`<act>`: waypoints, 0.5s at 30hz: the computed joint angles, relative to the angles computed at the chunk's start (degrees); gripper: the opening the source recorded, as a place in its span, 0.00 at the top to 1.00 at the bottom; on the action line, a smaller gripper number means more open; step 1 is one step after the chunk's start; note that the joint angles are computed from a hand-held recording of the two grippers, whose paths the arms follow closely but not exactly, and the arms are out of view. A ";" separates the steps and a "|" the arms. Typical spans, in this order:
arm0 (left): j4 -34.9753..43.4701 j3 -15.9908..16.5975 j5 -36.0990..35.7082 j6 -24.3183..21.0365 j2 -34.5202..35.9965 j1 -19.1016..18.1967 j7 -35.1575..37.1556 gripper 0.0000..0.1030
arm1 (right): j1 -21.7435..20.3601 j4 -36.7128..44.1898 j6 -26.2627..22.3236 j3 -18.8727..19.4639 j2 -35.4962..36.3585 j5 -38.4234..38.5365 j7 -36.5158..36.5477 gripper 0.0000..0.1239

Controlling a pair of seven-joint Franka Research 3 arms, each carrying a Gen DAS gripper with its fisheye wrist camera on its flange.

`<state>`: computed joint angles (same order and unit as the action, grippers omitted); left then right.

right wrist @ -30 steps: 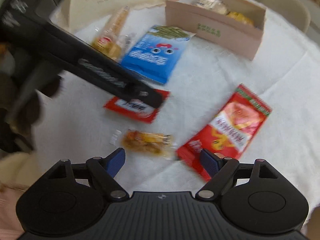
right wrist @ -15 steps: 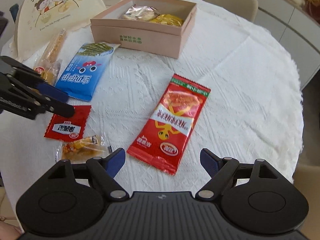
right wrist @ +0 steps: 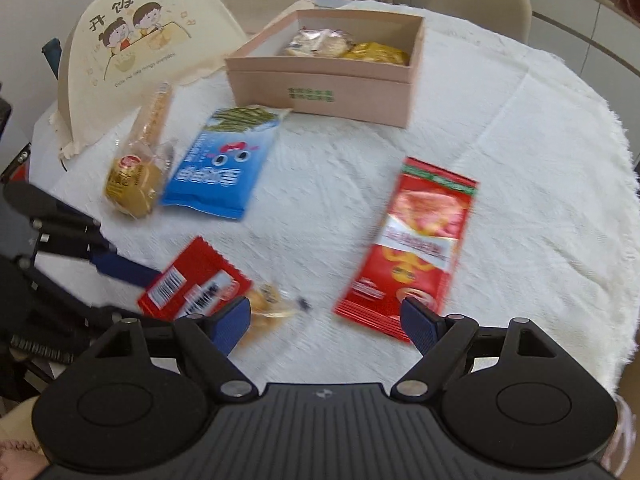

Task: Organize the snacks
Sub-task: 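Move the left tool toward a small red packet while the right approaches the red spicy-strip packet, then close the left tool on the small red packet and lift it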

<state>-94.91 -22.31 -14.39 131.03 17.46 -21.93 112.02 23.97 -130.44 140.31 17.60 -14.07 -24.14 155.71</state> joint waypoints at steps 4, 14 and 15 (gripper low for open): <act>-0.75 1.27 3.84 3.18 -0.58 -1.99 -7.14 0.53 | -0.03 1.63 -4.47 1.07 0.94 -4.21 0.65 0.32; 1.22 1.48 16.50 4.55 2.46 -6.92 -19.44 0.40 | -0.47 -0.10 -12.69 -0.19 -3.16 -5.65 5.19 0.32; 1.79 1.49 17.27 4.19 2.93 -7.25 -20.07 0.38 | -0.64 0.02 -12.80 0.13 -3.00 -5.77 5.40 0.32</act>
